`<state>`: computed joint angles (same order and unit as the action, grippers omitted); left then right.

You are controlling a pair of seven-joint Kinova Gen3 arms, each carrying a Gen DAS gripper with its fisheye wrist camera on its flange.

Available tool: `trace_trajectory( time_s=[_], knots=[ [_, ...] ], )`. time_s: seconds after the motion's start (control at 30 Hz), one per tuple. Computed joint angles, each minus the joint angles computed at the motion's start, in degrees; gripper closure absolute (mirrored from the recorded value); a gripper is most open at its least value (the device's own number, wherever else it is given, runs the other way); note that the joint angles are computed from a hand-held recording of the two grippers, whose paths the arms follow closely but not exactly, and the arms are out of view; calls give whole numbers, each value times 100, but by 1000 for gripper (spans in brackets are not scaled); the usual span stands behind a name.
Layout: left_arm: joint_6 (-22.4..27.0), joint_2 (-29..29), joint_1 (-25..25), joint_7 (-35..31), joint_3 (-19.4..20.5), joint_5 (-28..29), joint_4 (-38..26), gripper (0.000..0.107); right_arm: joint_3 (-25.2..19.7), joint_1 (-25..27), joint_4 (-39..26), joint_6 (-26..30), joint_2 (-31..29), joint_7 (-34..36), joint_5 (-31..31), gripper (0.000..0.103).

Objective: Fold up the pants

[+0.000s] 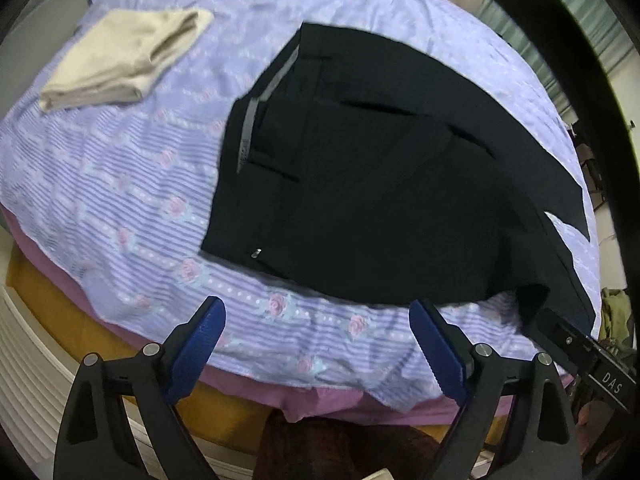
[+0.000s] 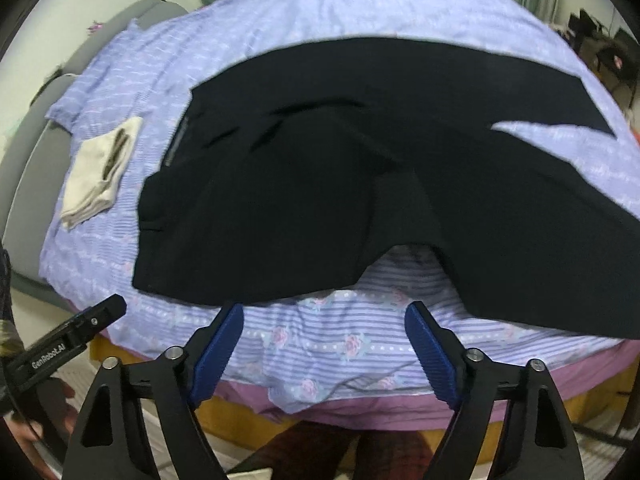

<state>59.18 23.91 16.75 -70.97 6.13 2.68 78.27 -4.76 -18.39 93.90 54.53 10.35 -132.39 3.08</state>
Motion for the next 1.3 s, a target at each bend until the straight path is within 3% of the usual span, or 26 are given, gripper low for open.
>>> trace_trajectory(
  time_s=[0.3,0.6,0.73,0.83,0.9,0.97,1.17,1.3],
  knots=[
    [-342,763,-218,120,39,481,15,24,40,497,-99,-283,702,782,-810,34],
    [-433,1371,-404,412,87,875,-176,24,8,934,-418,-136,1259,1611,-1412,43],
    [-532,1559,-498,255,186,1030,-328,27,27,1052,-575,-131,1434,1821,-1542,58],
    [-589,1659,-549,369,169,1182,-404,43,50,1143,-653,-145,1520,1911,-1636,69],
    [-581,1664,-586,529,124,1236,-395,69,93,1153,-719,-103,1569,1898,-1615,82],
    [-504,1605,-645,592,132,1270,-396,83,109,1194,-772,-53,1563,1900,-1627,91],
    [-108,1148,-362,456,81,808,-871,94,127,1179,-937,-43,1143,2058,-1477,95],
    [-384,845,-328,256,55,661,-1149,96,201,1212,-1219,-231,830,2105,-1401,95]
  ],
)
